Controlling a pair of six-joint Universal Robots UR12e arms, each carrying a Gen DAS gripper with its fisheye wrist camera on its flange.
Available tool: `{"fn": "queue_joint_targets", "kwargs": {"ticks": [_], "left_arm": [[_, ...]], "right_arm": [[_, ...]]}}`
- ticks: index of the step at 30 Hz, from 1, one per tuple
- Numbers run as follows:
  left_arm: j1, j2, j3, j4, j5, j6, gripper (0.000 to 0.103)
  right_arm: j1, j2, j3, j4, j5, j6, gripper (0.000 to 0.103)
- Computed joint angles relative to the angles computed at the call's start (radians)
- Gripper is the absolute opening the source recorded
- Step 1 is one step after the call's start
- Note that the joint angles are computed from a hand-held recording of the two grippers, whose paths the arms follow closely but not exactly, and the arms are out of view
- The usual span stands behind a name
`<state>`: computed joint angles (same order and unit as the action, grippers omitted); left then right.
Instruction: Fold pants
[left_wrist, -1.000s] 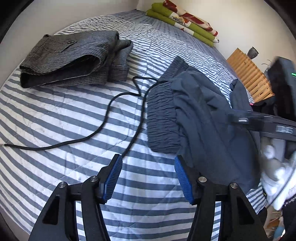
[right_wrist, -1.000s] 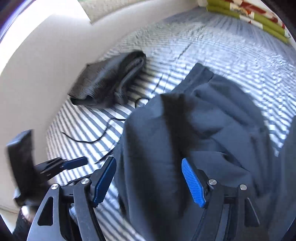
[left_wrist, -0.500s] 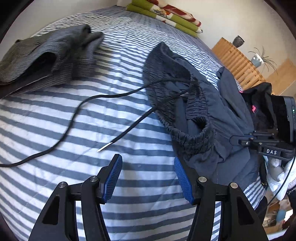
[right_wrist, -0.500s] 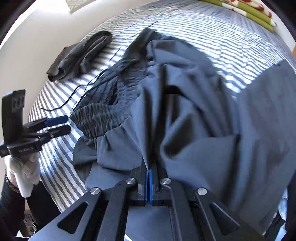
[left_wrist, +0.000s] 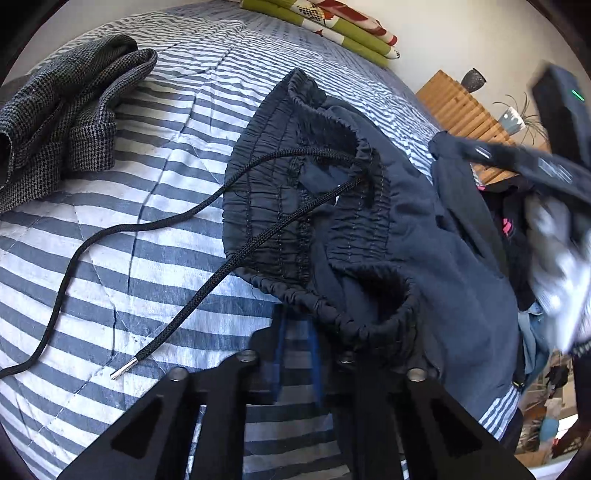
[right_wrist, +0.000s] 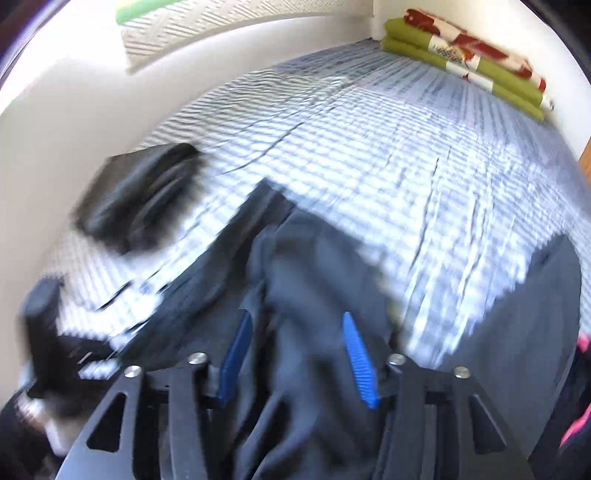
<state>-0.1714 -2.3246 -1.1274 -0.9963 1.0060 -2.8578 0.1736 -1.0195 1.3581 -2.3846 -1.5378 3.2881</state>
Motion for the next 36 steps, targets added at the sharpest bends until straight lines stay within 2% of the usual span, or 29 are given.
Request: {"fn": "queue_joint_targets", "kwargs": {"ticks": [1,4,5,6,7,8,11,14,16,18,19,20,21,22,23,24,25,26,27,28,30,33,35,36], "left_arm": [[-0.001,0.001,-0.004,0.015,0.007,-0.001,0.0],[-0.002,-0.001,-0.006,0.032,0.009,-0.016,0.0],[-0.003,-0.003,-0.006,0.037,0.012,-0.034,0.0],[-0.002,-0.004,-0.004,0.042,0.007,-0.049,0.0],[0.002,-0.004,-0.005,0.045,-0.004,-0.065,0.0],[0.006,-0.001,-0.01,0.049,-0.016,-0.078,0.0],[0.021,0.023,-0.046,0.09,-0.044,-0.082,0.0],[0.026,0.029,-0.044,0.061,-0.053,-0.044,0.0],[0.021,0.039,-0.06,0.087,-0.012,-0.025,0.0],[0.017,0.04,-0.066,0.098,-0.002,-0.032,0.0],[0.017,0.035,-0.061,0.087,-0.007,-0.039,0.0],[0.017,0.031,-0.052,0.061,-0.015,-0.038,0.007],[0.015,0.024,-0.039,0.03,-0.019,-0.026,0.021],[0.013,0.019,-0.033,0.018,-0.014,-0.019,0.03],[0.012,0.018,-0.034,0.028,-0.009,-0.02,0.047],[0.012,0.021,-0.039,0.041,-0.011,-0.019,0.055],[0.013,0.019,-0.04,0.049,-0.021,-0.021,0.057],[0.016,0.016,-0.038,0.055,-0.031,-0.032,0.059],[0.016,0.012,-0.034,0.058,-0.04,-0.042,0.059],[0.016,0.005,-0.024,0.057,-0.047,-0.05,0.059],[0.006,-0.014,0.003,0.057,-0.045,-0.064,0.06],[0.0,-0.037,0.04,0.027,-0.087,-0.039,0.06],[0.002,-0.03,0.028,0.035,-0.115,-0.032,0.06],[0.005,-0.025,0.018,0.04,-0.128,-0.032,0.06]], "right_arm": [[0.0,0.029,-0.039,0.035,-0.011,-0.018,0.056],[0.023,0.111,-0.137,0.114,-0.145,-0.065,0.056],[0.028,0.133,-0.16,0.126,-0.151,-0.064,0.049],[0.028,0.137,-0.161,0.137,-0.148,-0.066,0.012],[0.03,0.142,-0.174,0.169,-0.163,-0.057,0.001],[0.033,0.136,-0.167,0.159,-0.176,-0.054,0.001],[0.028,0.084,-0.109,0.054,-0.167,-0.118,0.001],[0.002,0.043,-0.084,0.015,-0.156,-0.082,0.001],[-0.006,0.04,-0.088,0.017,-0.196,-0.069,0.001],[-0.003,0.065,-0.119,0.027,-0.282,-0.071,0.001],[-0.008,0.079,-0.138,0.066,-0.314,-0.02,0.001],[-0.01,0.094,-0.161,0.124,-0.343,0.034,0.001],[-0.007,0.117,-0.196,0.191,-0.384,0.059,0.001],[0.004,0.147,-0.235,0.267,-0.463,0.042,0.001],[0.014,0.162,-0.252,0.302,-0.508,0.012,0.001],[0.019,0.167,-0.254,0.295,-0.521,-0.014,0.004],[0.018,0.158,-0.237,0.25,-0.492,-0.028,0.013],[0.012,0.144,-0.22,0.197,-0.422,-0.035,0.021],[0.001,0.127,-0.199,0.145,-0.336,-0.039,0.042],[-0.013,0.107,-0.168,0.073,-0.239,-0.048,0.056],[-0.034,0.089,-0.137,-0.021,-0.075,-0.08,0.058],[-0.054,0.087,-0.135,-0.036,0.098,-0.141,0.068],[-0.048,0.114,-0.167,0.007,0.13,-0.188,0.074],[-0.039,0.125,-0.181,0.03,0.105,-0.223,0.074]]}}
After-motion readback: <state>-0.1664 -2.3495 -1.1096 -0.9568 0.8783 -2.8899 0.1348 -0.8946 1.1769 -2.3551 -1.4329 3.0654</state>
